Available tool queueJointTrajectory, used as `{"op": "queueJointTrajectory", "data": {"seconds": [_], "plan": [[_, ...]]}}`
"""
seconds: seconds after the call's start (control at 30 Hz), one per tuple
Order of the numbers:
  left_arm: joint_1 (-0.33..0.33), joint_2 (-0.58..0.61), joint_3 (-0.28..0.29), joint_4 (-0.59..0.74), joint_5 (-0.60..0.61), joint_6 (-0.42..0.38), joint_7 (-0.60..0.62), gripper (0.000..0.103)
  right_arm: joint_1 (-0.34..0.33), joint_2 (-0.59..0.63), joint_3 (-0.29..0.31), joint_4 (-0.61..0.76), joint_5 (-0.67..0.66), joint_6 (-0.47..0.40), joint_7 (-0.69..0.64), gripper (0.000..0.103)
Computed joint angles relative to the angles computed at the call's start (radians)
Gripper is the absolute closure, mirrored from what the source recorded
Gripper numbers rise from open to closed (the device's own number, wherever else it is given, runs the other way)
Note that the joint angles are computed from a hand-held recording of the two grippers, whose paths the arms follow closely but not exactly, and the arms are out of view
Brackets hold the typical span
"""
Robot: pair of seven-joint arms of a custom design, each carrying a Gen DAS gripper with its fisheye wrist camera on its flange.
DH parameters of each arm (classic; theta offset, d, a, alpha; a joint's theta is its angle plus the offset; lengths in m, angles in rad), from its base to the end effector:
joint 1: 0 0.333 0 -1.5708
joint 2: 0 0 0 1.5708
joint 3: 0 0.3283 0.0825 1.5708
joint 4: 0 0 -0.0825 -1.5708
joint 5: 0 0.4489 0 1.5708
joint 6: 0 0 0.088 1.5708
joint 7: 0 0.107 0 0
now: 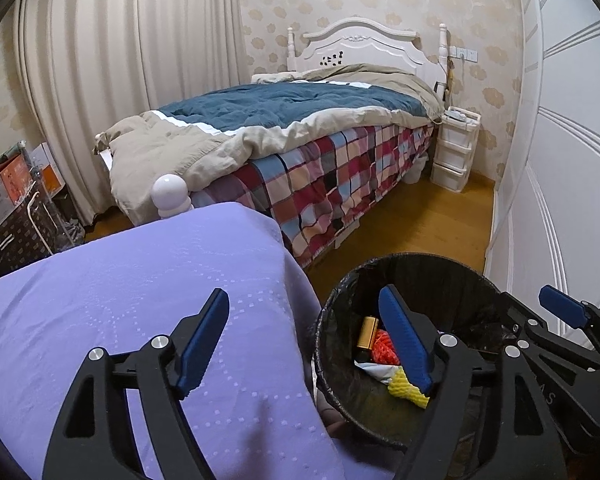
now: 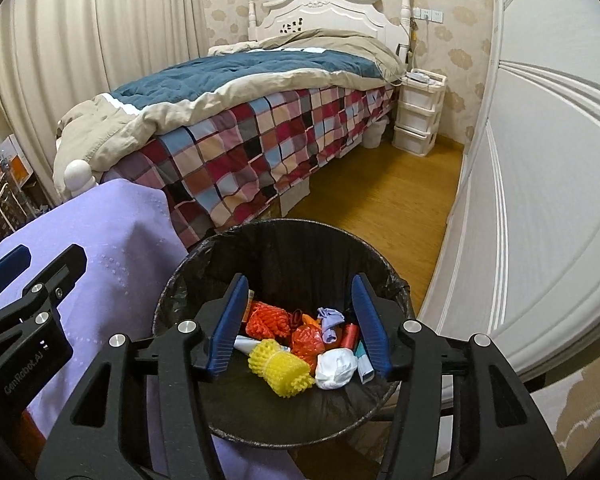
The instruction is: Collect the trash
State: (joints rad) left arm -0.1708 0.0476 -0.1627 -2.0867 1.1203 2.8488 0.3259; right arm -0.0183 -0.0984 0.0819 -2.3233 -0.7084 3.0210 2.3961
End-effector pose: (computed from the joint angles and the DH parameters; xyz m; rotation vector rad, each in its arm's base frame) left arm 0.5912 -0.2547 0.4391 -1.6198 1.7270 -0.7876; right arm 0.5792 0.0860 0.4334 -1.6553 1.8079 -0.7669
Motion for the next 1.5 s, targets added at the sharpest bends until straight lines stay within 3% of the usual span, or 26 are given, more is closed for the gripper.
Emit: {"op": "queueJointTrajectory", "data": {"seconds": [0.1,0.5,1.03,1.5], "plan": [[0.004,-0.02,0.001,-0.016,0.012,0.007,-0.014,0.026,-0.017,-0.026,0.016,-0.015,-0.046,0.007,0.041,0.042],[0.052,-0.138,-0.034,-0.124,0.077,0.01,-0.108,0.023,-0.108,-0.133,0.126,-0.098,-0.046,0.041,0.052,0.036],[0.118,-0.273,-0.088,-0.251,0.052,0.022,-0.13,0.022,-0.193,-0.26,0.251,-0.216,0.159,0.091,-0.109,0.035],[0.144,-0.293,-0.108,-0.273,0.049,0.029,-0.136,0.022,-0.259,-0.287,0.343,-0.241,0.326,0.106,-0.236,0.035]]}}
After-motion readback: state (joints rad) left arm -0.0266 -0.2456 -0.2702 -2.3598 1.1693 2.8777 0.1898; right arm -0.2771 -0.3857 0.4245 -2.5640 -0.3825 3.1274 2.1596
